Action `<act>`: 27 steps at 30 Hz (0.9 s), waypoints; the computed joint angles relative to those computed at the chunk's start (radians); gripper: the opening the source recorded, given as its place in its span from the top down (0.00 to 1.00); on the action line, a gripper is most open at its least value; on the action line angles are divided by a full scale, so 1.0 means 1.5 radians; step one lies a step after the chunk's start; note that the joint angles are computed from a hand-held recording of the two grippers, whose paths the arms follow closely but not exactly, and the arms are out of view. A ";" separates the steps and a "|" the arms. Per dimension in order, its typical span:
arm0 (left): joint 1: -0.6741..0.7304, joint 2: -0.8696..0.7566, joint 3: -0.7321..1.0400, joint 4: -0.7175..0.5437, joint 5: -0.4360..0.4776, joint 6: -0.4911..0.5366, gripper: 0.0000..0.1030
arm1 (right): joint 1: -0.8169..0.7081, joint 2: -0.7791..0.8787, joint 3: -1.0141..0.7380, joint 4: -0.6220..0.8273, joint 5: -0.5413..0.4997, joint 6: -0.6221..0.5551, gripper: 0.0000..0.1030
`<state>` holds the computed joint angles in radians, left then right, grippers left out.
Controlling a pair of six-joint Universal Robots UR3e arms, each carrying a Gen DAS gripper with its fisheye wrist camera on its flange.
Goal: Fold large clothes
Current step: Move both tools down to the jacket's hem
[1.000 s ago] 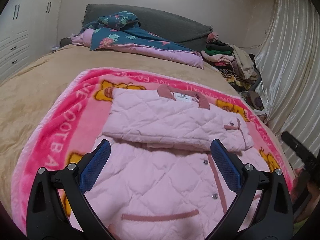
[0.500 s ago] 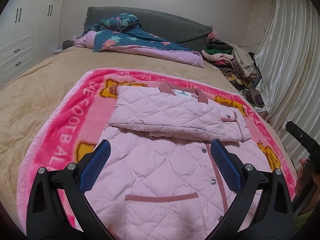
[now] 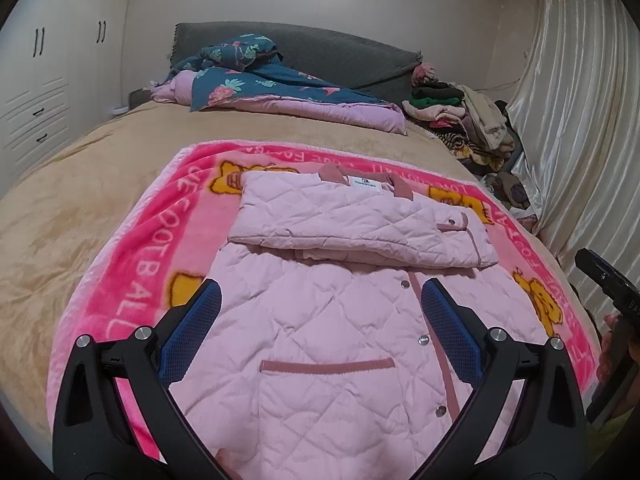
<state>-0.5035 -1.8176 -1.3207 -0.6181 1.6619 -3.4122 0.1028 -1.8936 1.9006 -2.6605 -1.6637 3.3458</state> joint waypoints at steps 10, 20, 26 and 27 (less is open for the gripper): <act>-0.027 0.021 -0.038 0.008 0.025 0.000 0.09 | -0.006 -0.056 0.039 0.019 -0.002 -0.003 0.04; -0.033 0.051 -0.115 0.027 0.041 -0.010 0.09 | -0.016 -0.120 0.098 0.053 -0.008 -0.014 0.04; -0.027 0.074 -0.170 0.036 0.047 -0.019 0.09 | -0.027 -0.148 0.140 0.067 -0.004 -0.017 0.04; -0.027 0.075 -0.173 0.035 0.049 -0.020 0.09 | -0.029 -0.153 0.147 0.069 -0.003 -0.017 0.04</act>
<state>-0.5436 -1.7048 -1.5804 -0.5651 1.7362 -3.4424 0.0597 -2.1225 2.1206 -2.5573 -1.6675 3.3208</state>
